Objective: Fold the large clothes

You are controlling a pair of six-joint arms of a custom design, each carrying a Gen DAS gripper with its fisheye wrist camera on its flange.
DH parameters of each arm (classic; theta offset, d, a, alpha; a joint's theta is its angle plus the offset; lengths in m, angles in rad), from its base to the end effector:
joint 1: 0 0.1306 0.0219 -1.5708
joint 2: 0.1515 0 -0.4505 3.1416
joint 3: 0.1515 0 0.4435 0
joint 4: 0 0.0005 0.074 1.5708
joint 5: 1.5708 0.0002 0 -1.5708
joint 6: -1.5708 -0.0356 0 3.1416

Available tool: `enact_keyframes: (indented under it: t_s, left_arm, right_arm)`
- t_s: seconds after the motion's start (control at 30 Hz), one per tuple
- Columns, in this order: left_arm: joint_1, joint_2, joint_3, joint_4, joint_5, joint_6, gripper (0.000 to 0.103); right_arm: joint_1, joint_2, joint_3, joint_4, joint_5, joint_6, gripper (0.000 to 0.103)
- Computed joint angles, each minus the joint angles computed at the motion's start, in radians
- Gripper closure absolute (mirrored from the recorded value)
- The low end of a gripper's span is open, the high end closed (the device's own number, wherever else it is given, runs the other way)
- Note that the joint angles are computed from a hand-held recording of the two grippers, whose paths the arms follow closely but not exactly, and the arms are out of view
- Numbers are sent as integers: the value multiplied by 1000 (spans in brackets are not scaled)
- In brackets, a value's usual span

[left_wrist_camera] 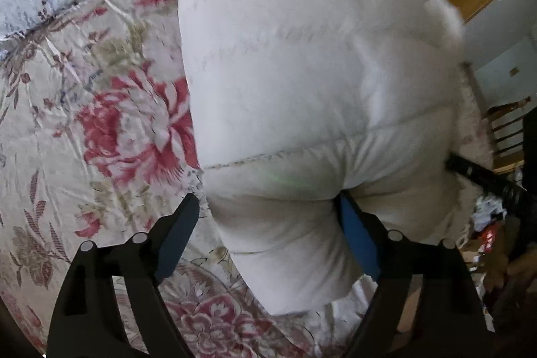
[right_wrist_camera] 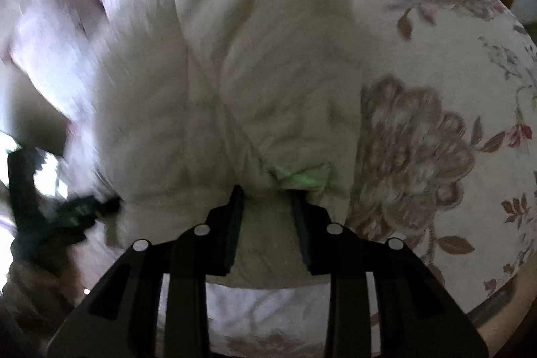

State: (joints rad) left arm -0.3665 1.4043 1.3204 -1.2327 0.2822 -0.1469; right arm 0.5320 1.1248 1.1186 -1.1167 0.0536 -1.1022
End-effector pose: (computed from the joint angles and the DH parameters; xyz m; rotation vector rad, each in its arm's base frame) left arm 0.4482 -0.1832 0.4391 0.7837 2.7793 -0.4481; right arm 0.3303 0.1916 0.4601 0.7947 2.6514 0.4089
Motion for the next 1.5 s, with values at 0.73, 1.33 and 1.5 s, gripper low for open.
enact_keyframes:
  t_s: [0.73, 1.33, 1.5]
  left_arm:
    - [-8, 238, 316, 43, -86, 89, 19]
    - [132, 185, 243, 5, 261, 143, 18]
    - [166, 185, 207, -32, 340, 174, 18]
  right_arm:
    - [-242, 189, 141, -21, 14, 30, 96]
    - [-374, 10, -6, 140, -338, 62, 2]
    - [-372, 44, -19, 128, -450, 88, 2]
